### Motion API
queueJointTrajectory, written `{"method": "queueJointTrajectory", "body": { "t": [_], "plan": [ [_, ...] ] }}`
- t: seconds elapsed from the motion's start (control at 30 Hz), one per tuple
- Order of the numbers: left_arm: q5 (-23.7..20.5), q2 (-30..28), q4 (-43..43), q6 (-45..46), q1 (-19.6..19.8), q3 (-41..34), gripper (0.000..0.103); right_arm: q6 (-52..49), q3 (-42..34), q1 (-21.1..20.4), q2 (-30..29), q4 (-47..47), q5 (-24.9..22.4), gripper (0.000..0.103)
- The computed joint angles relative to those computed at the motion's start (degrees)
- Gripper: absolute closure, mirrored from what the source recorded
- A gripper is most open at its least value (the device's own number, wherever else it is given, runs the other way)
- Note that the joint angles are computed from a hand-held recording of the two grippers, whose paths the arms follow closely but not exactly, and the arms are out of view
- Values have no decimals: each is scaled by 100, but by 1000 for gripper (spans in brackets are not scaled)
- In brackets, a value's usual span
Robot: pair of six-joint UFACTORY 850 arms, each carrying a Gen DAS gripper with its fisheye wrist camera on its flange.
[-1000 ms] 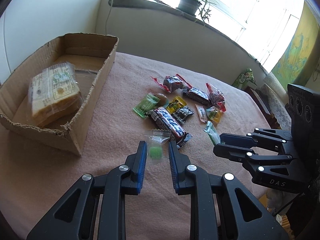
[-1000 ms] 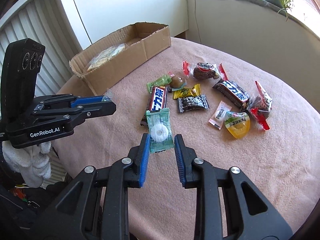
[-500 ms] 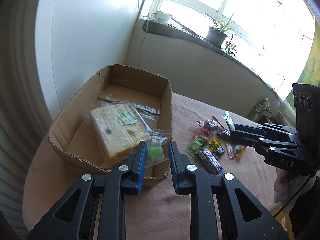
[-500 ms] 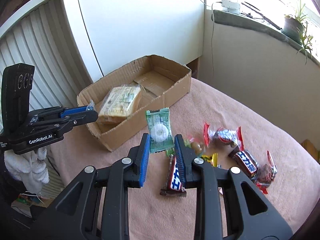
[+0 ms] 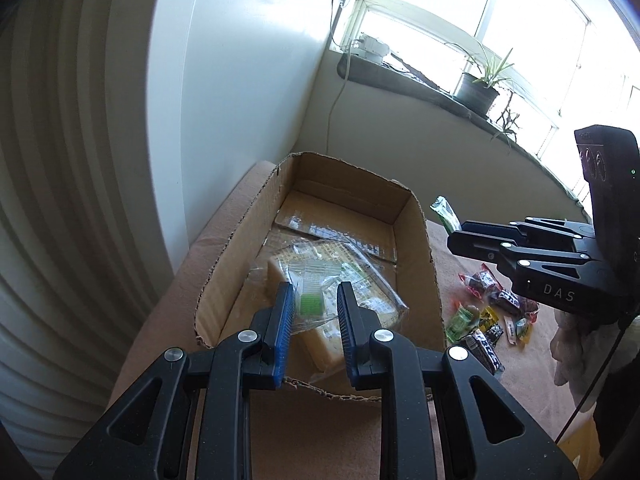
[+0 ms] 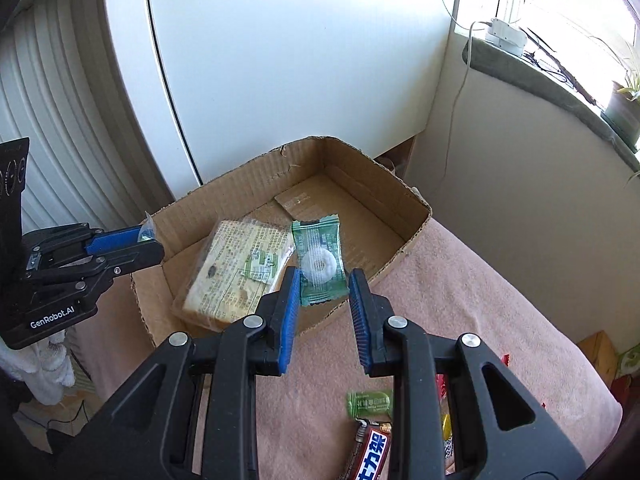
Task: Organize snacks
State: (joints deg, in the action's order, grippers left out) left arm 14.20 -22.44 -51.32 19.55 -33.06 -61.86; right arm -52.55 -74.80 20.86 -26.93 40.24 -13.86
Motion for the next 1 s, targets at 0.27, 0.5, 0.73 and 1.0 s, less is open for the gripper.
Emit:
{"method": "queueJointTrajectory", "body": {
  "t": [0.27,0.5,0.73,1.0],
  "plan": [
    [-64,-73,-313,429,81,-69,82,1370,-603,157,-499,-1339,-107,77],
    [-70,-123,-658,726,78,-131,82,1799,-916,196,-804,-1724,-210,77],
    [-56,-155,-1134,1224,60,-217,80,1352,-931,141,-818,-1229,-201,75],
    [68,-135,-1418,1412,-8,-199,49,854,-670,68,-584,-712,-41,53]
  ]
}}
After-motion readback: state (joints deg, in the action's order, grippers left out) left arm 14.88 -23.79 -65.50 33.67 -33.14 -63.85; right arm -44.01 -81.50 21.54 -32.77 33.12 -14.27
